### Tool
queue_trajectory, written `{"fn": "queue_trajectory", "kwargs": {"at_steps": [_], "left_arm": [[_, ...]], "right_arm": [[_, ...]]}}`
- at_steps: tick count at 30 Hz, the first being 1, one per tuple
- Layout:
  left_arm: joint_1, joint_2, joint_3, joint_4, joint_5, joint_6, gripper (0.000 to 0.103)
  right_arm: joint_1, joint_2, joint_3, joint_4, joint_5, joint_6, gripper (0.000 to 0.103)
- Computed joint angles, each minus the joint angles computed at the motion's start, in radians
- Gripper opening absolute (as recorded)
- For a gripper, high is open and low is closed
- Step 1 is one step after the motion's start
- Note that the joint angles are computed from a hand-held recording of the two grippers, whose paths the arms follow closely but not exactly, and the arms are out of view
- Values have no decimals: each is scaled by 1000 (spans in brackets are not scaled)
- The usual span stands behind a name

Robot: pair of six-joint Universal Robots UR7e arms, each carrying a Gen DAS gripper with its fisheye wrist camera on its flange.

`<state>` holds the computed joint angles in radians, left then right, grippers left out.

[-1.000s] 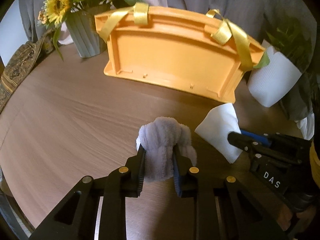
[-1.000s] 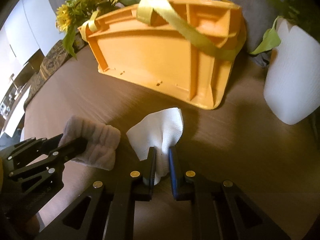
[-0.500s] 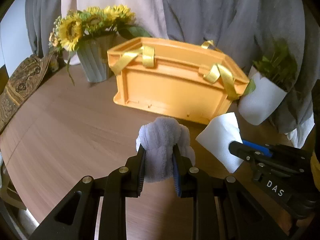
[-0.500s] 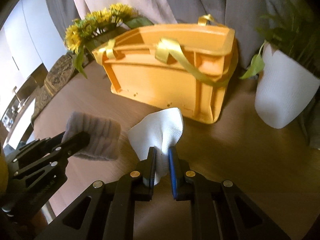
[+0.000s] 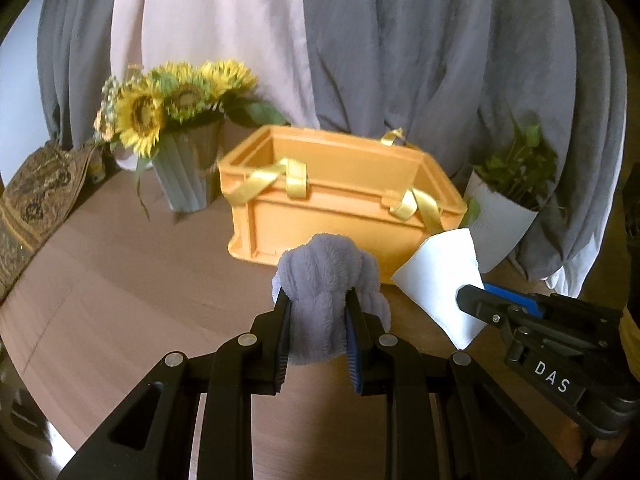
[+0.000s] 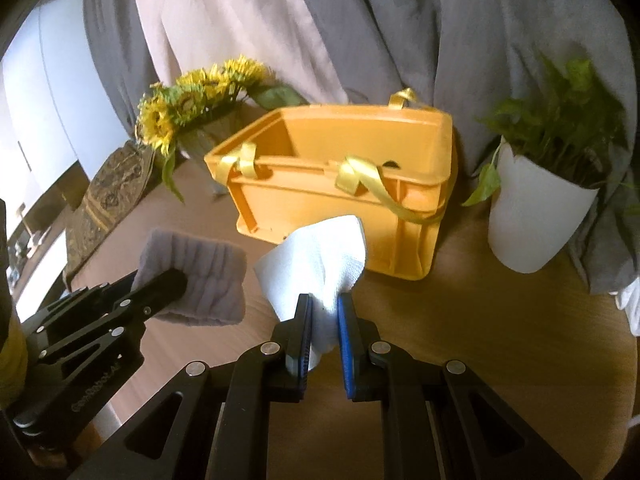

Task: Organize soft objects
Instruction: 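Carry the hair band and tissue square over the crate with both tools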

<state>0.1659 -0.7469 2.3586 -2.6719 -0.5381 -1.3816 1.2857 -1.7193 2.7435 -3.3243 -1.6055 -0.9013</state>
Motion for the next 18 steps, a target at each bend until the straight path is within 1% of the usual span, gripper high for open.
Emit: {"fn": "queue_trajectory", "kwargs": {"at_steps": [3,7,11,18], "left_arm": [[-4,-25,16,-19,15,46,24],[-1,-56,49,-104,26,146,24],[6,-82,73,-205,38,272,24],[34,-111,103,-392,50,511,24]], "right_arm": [[36,10,13,-55,-19,44,14],[92,46,31,-163,-54,123,14],[153,88,41,-255,-96,198,14],[276,209,28,-435,-194,317,14]]}}
